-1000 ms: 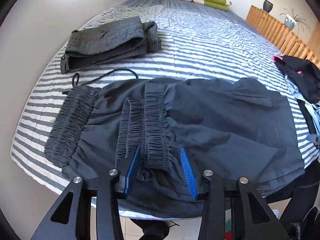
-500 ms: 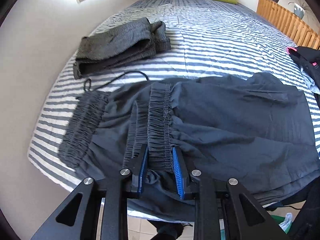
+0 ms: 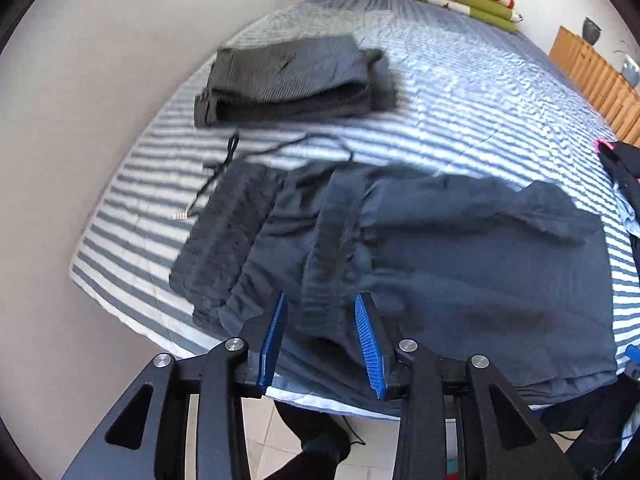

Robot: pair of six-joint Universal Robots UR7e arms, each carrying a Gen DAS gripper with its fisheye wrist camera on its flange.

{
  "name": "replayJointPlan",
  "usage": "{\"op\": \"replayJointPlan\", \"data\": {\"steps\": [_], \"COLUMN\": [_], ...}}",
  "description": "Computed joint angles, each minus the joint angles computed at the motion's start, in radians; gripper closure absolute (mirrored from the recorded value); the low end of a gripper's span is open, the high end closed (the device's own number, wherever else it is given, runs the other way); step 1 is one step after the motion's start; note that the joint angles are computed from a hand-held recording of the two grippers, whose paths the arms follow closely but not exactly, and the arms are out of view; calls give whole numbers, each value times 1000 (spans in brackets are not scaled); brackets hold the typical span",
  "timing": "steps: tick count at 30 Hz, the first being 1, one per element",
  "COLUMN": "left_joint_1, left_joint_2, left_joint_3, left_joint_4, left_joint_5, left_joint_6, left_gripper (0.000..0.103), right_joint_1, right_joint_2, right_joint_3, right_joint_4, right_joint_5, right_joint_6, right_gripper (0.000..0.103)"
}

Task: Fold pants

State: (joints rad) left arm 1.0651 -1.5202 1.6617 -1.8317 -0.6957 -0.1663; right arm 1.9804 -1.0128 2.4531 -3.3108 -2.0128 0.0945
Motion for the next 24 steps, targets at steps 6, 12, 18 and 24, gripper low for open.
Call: {"op": "replayJointPlan", "data": {"steps": [6, 12, 18, 24], "left_joint_1": [-118, -201, -258, -270], "left_joint_2": [76, 281, 484, 629], "left_joint_3": [-6, -47, -127, -207], "left_joint_4": [-29, -44, -56, -10], "left_joint_5": [-104, -263, -291, -243], "left_joint_6": [80, 187, 248, 307], "left_gripper": [65, 65, 65, 65], "right_joint_1": [13, 18, 13, -25], "right_joint_2": [39, 73, 120, 161], "right_joint_3": [2, 11, 35, 71], "right_joint_4": [-29, -64, -205, -345], "right_joint_5": [17, 17, 27, 75], "right_joint_6": [-78, -123, -158, -196], "right_gripper": [60, 65, 65, 65]}}
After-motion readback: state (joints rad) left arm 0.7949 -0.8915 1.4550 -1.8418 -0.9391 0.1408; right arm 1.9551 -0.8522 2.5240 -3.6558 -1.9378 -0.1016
